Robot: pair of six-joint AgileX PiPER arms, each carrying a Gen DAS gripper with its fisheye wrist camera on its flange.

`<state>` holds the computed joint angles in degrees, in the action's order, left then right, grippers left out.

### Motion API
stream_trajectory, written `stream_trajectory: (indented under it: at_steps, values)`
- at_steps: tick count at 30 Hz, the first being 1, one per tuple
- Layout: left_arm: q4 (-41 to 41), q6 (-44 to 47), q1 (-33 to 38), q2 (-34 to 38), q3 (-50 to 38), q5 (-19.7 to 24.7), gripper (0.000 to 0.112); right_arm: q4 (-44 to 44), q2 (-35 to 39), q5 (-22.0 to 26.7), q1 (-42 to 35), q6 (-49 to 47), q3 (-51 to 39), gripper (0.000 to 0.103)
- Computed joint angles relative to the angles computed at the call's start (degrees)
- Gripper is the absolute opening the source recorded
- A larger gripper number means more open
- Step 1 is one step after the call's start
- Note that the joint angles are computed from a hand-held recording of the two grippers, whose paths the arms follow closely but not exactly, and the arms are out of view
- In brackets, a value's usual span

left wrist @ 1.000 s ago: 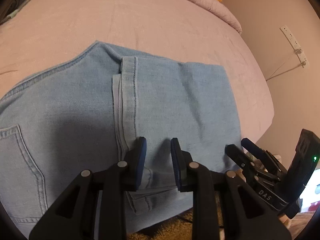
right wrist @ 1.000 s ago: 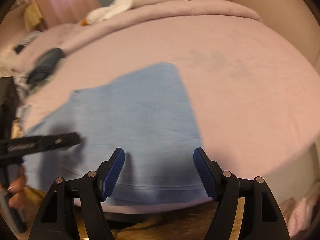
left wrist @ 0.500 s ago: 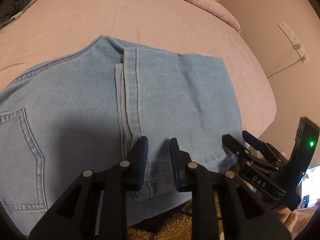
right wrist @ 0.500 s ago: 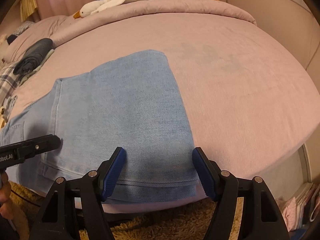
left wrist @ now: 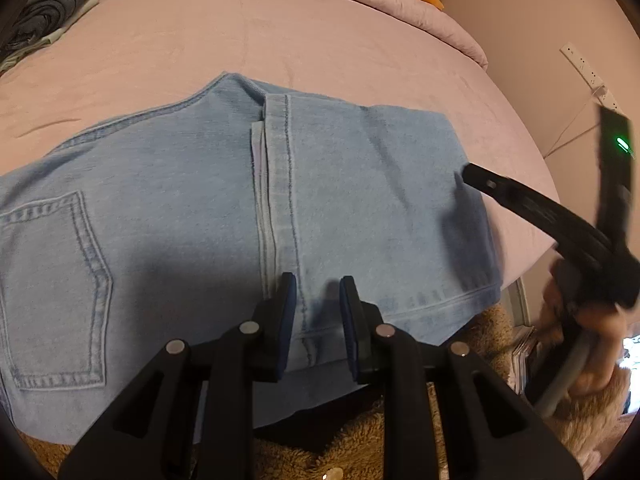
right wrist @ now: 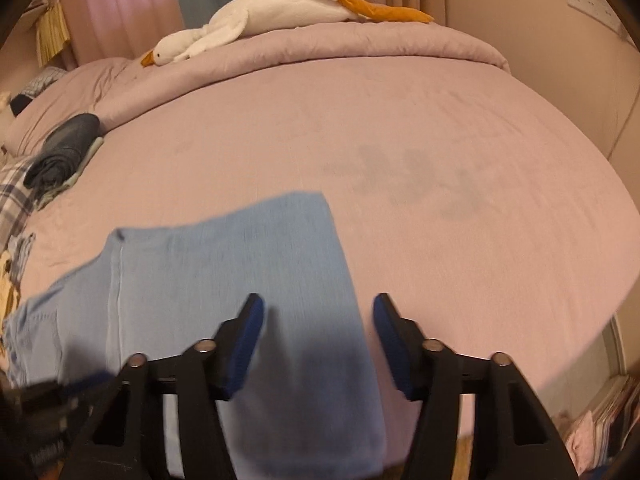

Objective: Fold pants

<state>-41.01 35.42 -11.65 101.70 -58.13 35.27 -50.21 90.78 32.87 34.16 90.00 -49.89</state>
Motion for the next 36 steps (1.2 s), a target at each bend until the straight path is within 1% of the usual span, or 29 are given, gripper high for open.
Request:
stream_trajectory:
  at_steps: [2, 3, 4, 5, 7, 9, 11, 14, 16, 18, 19, 20, 21, 22, 24, 25, 26, 28, 29, 30, 32, 33, 34, 35, 36]
  values:
    - [0.9, -0.8, 0.1, -0.3, 0.3, -0.3, 0.022, 2.1, 3.7, -0.7, -1.2, -2.5, -2.5, 0.045]
    - [3.5, -3.5, -0.3, -0.5, 0.2, -0.8, 0.022, 2.4, 4.8, -1.1, -1.5, -2.6, -2.9, 0.045]
    - [4.7, -4.6, -0.3, -0.1, 0.6, -1.3, 0.025, 2.9, 6.0, -1.4, -1.8, -2.6, -3.3, 0.045]
    - [3.5, -3.7, 0.7, 0.6, 0.5, 0.0, 0.025, 1.9, 6.5, -1.8, -1.8, -1.3, -3.1, 0.045]
    - [-2.4, 2.2, 2.6, 0.2, 2.0, 0.4, 0.024, -1.6, 6.5, -2.5, -1.3, 2.8, -1.8, 0.045]
    - [-5.0, 4.9, 3.8, 0.2, 2.7, 1.5, 0.024, -3.2, 6.2, -2.5, -0.7, 4.7, -1.2, 0.045]
    - [-5.5, 4.4, 4.4, 0.2, 2.6, 2.4, 0.023, -4.1, 6.3, -2.3, -0.3, 6.1, -0.8, 0.045]
    - [-2.6, 0.7, 5.7, -1.3, 2.0, 4.1, 0.023, -4.8, 6.0, -1.2, 1.1, 7.8, -0.3, 0.045]
    - [-2.9, 1.1, 8.4, -3.7, 2.3, 4.4, 0.024, -5.4, 5.1, -0.9, 2.3, 9.4, 1.0, 0.045]
    - [-3.7, 1.3, 13.1, -5.8, 1.7, 5.4, 0.03, -5.2, 3.9, -0.9, 3.2, 9.9, 2.3, 0.045]
    - [-3.8, 0.6, 15.1, -6.6, 1.3, 5.4, 0.04, -4.6, 3.5, -1.0, 3.0, 9.2, 2.5, 0.045]
    - [-4.6, 0.9, 18.6, -8.1, 1.5, 5.5, 0.054, -3.9, 3.1, -0.7, 3.3, 8.7, 2.6, 0.045]
    - [-5.3, 1.3, 20.8, -9.1, 1.9, 5.4, 0.063, -2.7, 2.7, 0.2, 3.8, 8.2, 2.5, 0.045]
    - [-5.5, 1.0, 23.2, -10.5, 2.5, 4.7, 0.079, -2.0, 2.6, 0.9, 4.2, 7.7, 2.1, 0.045]
    - [-5.5, 1.4, 28.6, -12.6, 3.9, 3.0, 0.089, -0.7, 2.2, 3.3, 5.7, 7.5, 1.3, 0.045]
    - [-5.1, 1.1, 30.2, -13.0, 4.4, 2.1, 0.091, -0.2, 2.0, 4.4, 6.5, 7.5, 0.9, 0.045]
    - [-4.3, 0.5, 32.4, -12.6, 4.6, 1.4, 0.093, -0.4, 1.6, 4.5, 7.3, 8.2, 0.8, 0.045]
    - [-2.7, -1.0, 34.8, -10.6, 4.4, 1.6, 0.093, -0.8, 0.8, 3.5, 7.7, 8.8, 0.7, 0.045]
    - [-1.6, -2.0, 36.0, -9.4, 4.2, 2.5, 0.093, -1.2, 0.5, 2.9, 8.0, 9.3, 0.4, 0.045]
    - [-1.5, -3.0, 36.0, -8.0, 4.6, 2.9, 0.093, -1.6, 0.4, 2.3, 8.2, 9.6, 0.2, 0.046]
    - [-3.0, -1.0, 37.1, -6.2, 6.2, 3.7, 0.093, -2.3, 0.6, 0.7, 8.5, 9.4, -0.9, 0.053]
    - [-3.8, 0.3, 37.6, -5.5, 6.5, 4.4, 0.093, -2.2, 1.1, 0.4, 8.8, 8.8, -1.7, 0.058]
    - [-5.2, 2.4, 38.3, -4.8, 7.0, 5.4, 0.093, -1.7, 2.1, 0.5, 9.1, 7.4, -2.8, 0.059]
    - [-7.9, 5.5, 38.9, -3.3, 7.4, 7.1, 0.093, -0.7, 3.4, 1.1, 9.4, 5.7, -4.2, 0.059]
    - [-8.9, 6.2, 39.6, -1.3, 5.8, 9.5, 0.093, -0.2, 4.1, 1.6, 9.8, 5.3, -4.7, 0.059]
